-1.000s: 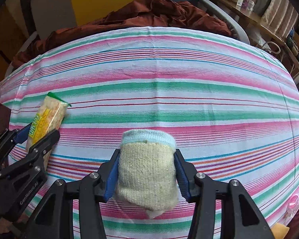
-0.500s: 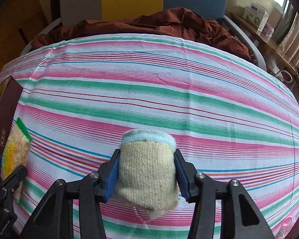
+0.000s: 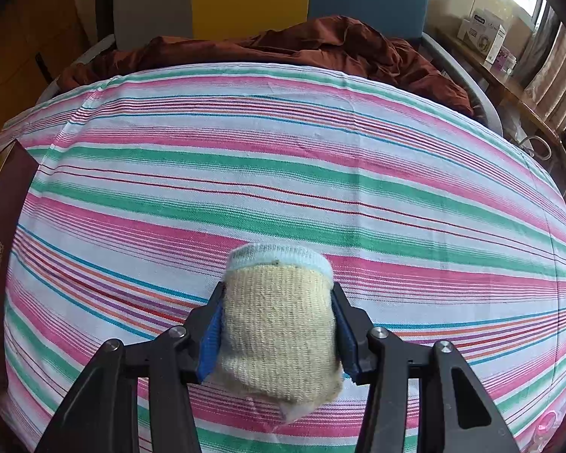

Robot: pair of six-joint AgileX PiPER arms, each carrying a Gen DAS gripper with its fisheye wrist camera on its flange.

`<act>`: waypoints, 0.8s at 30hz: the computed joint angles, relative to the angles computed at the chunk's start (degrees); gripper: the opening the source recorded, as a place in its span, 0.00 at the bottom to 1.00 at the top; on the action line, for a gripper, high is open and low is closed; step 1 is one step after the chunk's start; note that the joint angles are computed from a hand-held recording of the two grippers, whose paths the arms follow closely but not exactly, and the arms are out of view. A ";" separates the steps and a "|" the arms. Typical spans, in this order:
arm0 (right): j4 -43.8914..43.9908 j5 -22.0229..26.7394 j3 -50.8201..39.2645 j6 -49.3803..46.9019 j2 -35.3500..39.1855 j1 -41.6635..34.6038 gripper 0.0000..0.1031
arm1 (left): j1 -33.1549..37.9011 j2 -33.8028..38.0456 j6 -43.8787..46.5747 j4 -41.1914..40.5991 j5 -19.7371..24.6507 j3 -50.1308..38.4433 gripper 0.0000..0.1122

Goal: Organize objects
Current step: 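Carry the WEIDAN cracker packet into the gold tray and open the left tool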

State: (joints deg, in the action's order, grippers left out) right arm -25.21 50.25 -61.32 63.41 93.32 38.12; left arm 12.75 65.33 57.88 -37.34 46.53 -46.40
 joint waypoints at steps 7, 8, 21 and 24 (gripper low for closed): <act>-1.16 -0.16 0.85 1.54 -0.57 1.05 0.50 | 9.83 1.19 6.85 -3.78 4.03 -1.18 0.36; -1.32 -0.36 1.07 1.79 -0.64 1.14 0.50 | 11.28 1.58 7.78 -4.19 4.57 -1.41 0.36; -3.30 1.79 0.19 3.86 0.14 3.24 0.50 | 26.30 8.29 16.91 -7.65 7.23 -4.65 0.36; -3.54 1.76 0.28 3.99 0.23 3.22 0.50 | 28.79 10.10 18.22 -7.85 7.67 -5.33 0.36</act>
State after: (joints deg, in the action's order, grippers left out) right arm -28.75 52.01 -61.04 67.40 93.55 41.34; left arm 41.54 75.42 76.10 -45.19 54.20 -51.73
